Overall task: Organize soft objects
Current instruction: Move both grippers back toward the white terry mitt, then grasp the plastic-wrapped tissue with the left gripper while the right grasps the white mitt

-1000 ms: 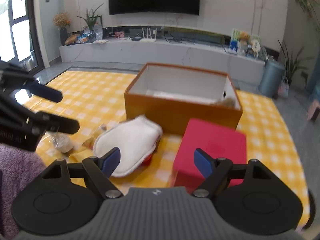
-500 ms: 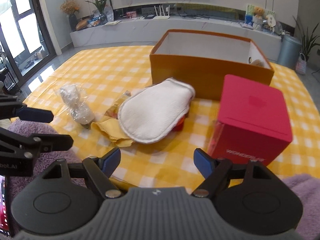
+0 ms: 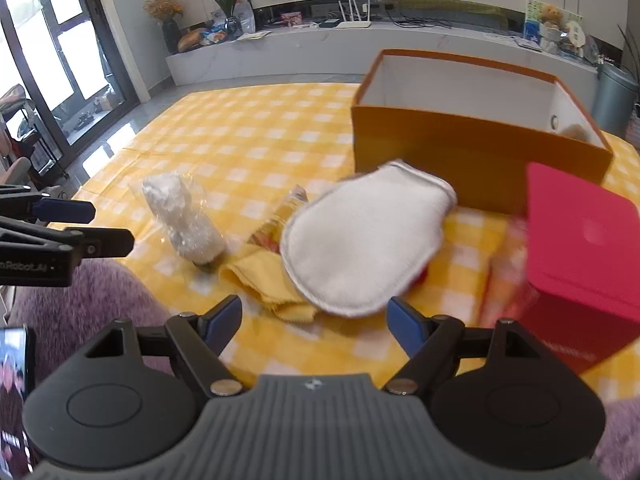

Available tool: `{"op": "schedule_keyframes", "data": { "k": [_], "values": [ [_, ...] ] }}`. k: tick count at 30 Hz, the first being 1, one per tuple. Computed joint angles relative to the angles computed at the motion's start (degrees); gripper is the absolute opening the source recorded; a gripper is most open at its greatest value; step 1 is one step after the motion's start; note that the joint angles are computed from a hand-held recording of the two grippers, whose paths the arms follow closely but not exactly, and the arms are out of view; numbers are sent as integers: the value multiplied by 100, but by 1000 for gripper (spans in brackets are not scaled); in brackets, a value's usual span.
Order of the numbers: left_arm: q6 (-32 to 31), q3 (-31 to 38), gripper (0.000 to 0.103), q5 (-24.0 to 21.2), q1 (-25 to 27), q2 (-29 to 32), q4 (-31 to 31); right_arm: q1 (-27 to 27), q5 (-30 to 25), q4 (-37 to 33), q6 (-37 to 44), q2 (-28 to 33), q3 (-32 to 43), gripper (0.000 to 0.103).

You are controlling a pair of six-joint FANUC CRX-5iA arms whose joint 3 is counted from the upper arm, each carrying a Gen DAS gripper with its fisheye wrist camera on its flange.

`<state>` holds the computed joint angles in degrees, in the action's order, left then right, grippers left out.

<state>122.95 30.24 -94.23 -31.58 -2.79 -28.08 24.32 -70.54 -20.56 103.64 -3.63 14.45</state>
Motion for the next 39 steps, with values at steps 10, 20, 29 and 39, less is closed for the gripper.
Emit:
{"op": "schedule_keyframes", "data": {
  "k": [10,20,29,39],
  "values": [
    [3,35,87,-133,688,247,260,91,-99,1,-308,672,573,79],
    [194,-5,86,-98,1172,488,627,438,10,292,-354,1127,757,87],
    [250,-247,85,170,1399,460,907,667,121,785,-408,1406,750,72],
    [391,-486,57,422,1473,322,1073,462,-117,582,-398,1498,931,39]
  ]
}}
